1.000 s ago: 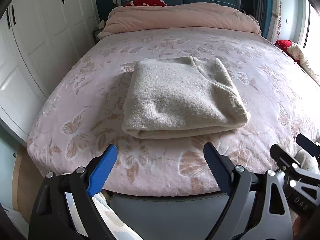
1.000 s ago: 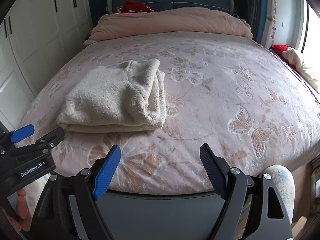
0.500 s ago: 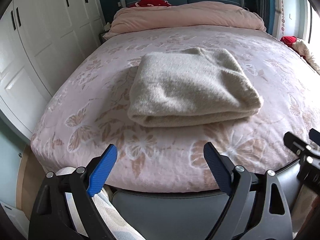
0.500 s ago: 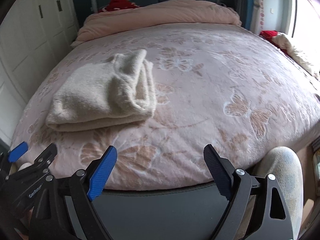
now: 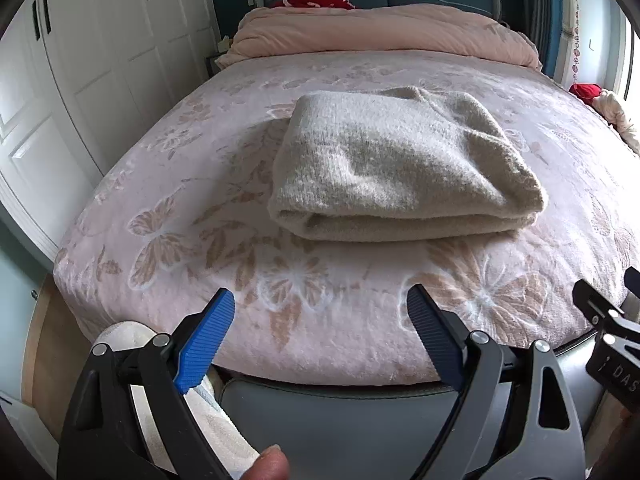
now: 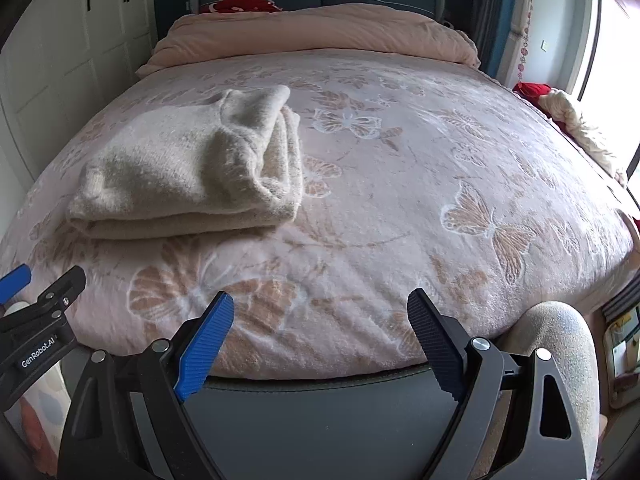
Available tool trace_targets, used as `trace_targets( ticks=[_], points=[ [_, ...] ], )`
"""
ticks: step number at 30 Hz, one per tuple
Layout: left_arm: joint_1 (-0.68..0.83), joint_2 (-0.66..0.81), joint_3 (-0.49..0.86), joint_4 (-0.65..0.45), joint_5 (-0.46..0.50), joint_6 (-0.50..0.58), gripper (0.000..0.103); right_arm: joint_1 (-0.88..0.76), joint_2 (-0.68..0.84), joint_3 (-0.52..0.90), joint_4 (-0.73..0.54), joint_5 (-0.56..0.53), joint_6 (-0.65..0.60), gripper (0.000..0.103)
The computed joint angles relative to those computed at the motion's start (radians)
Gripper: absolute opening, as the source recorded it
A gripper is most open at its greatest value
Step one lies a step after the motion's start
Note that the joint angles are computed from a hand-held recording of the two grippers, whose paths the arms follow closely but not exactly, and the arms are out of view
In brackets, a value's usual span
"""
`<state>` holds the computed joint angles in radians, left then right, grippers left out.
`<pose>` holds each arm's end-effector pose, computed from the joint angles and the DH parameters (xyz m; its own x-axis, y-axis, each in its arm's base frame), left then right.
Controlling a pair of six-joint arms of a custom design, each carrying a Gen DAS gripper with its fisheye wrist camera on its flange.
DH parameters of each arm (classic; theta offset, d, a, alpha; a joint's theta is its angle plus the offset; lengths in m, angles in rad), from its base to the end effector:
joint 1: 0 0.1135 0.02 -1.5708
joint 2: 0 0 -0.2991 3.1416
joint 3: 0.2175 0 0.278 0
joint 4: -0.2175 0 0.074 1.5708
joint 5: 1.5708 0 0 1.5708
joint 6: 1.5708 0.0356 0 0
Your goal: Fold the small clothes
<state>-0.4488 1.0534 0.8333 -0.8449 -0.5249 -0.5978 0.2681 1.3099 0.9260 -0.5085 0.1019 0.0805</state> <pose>0.1887 -0.0711 0.2810 -0.7397 -0.1844 -0.6472 -0.3140 0.9452 0.0897 0.2764 0.0722 0.2712 -0.7646 -0.1271 -0.6319 -0.1409 0.9896 -0.0285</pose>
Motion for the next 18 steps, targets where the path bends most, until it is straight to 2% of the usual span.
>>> trace_targets(
  ticks=[3, 5, 18],
  points=[
    [-0.031, 0.005, 0.008, -0.004, -0.029, 0.0, 0.086, 0.007, -0.005, -0.004, 0.005, -0.002, -0.012, 0.086],
    [-0.045, 0.015, 0.016, -0.011, -0.046, -0.003, 0.091, 0.012, -0.011, -0.007, 0.007, -0.005, -0.018, 0.086],
    [-0.072, 0.018, 0.038, -0.028, -0.067, -0.027, 0.092, 0.023, -0.029, -0.013, 0.017, -0.011, -0.034, 0.086]
  ],
)
